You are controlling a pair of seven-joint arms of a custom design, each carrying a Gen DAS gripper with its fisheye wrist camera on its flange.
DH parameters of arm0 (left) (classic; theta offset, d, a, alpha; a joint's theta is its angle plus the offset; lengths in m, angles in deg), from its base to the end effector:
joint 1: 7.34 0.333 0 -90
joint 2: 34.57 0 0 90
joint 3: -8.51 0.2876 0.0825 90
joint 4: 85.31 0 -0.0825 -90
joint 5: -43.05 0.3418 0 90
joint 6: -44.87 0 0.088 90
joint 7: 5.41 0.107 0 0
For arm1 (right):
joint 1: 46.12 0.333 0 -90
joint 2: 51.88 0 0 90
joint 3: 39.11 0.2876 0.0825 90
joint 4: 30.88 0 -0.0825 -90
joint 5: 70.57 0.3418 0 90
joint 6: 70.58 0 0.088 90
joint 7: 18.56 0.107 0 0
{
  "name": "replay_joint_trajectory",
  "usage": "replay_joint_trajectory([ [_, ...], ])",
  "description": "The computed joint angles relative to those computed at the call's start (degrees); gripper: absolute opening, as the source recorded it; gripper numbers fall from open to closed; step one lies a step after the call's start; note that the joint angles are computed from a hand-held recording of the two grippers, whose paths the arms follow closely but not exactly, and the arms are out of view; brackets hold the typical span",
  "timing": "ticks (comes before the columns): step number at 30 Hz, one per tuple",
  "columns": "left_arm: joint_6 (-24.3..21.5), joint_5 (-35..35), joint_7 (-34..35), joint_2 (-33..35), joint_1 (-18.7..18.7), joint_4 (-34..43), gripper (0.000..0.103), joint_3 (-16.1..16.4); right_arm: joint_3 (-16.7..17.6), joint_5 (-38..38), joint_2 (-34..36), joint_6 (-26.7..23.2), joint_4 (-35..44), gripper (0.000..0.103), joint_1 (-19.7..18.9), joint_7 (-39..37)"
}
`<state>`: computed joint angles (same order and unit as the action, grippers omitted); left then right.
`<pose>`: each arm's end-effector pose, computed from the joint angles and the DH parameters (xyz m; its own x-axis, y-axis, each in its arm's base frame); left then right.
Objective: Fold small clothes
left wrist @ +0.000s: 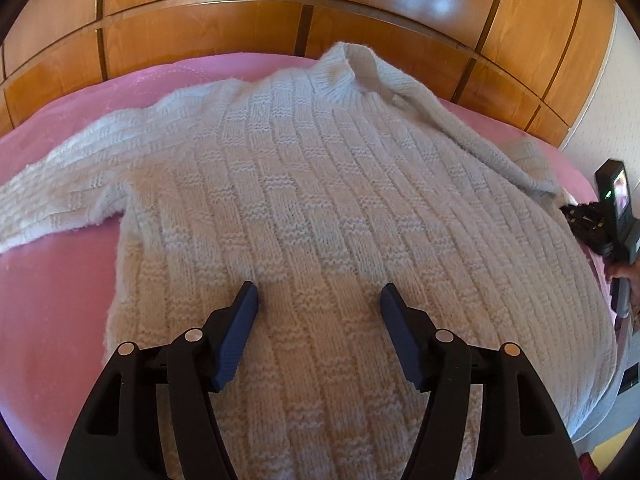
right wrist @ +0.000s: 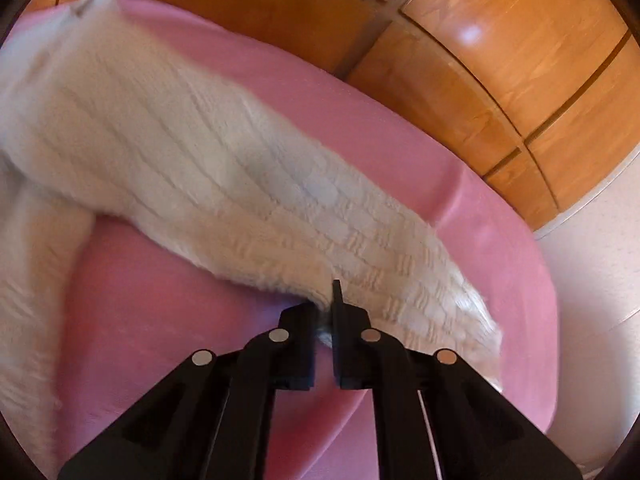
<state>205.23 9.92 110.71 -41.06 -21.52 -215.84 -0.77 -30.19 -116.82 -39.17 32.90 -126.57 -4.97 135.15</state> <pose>0.4764 -0.1809 0.4644 -0.4286 -0.8846 0.1839 -0.7504 0.2351 -0.6177 0.4241 0.4016 0.4755 -0.1376 -0.8952 0.4238 -0.8399 -0.1213 -0.5291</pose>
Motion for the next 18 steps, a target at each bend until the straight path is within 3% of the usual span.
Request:
replay_joint_trajectory([
  [4, -0.5, -1.98, 1.38, -0.06, -0.22, 0.12, 0.063, 0.35, 0.41, -2.22, -6.26, 0.47, -1.53, 0.005, -0.64, 5.3],
  [8, -0.84, -2.76, 1.58, -0.09, -0.14, 0.23, 0.065, 0.28, 0.53, -2.82, -10.37, 1.56, -2.58, 0.005, -4.06, 11.08],
  [10, -0.67, -2.46, 1.37, -0.14, -0.12, 0.12, 0.066, 0.08, 0.59, -2.44, -10.31, 0.22, -1.73, 0.005, -5.91, 12.64],
  [15, -0.33, -1.56, 0.46, -0.02, -0.2, 0.08, 0.069, -0.13, -2.29, 4.75, -6.57, 3.89, 1.65, 0.005, -12.03, 13.32],
  [17, -0.33, -1.42, 0.54, 0.01, -0.27, 0.09, 0.071, -0.16, -3.33, 6.93, -3.61, 5.06, 4.51, 0.012, -13.37, 13.78],
  [18, -0.35, -1.07, 0.37, 0.04, -0.24, 0.12, 0.071, -0.2, -3.72, 7.16, -2.72, 5.16, 5.35, 0.03, -13.49, 14.12],
])
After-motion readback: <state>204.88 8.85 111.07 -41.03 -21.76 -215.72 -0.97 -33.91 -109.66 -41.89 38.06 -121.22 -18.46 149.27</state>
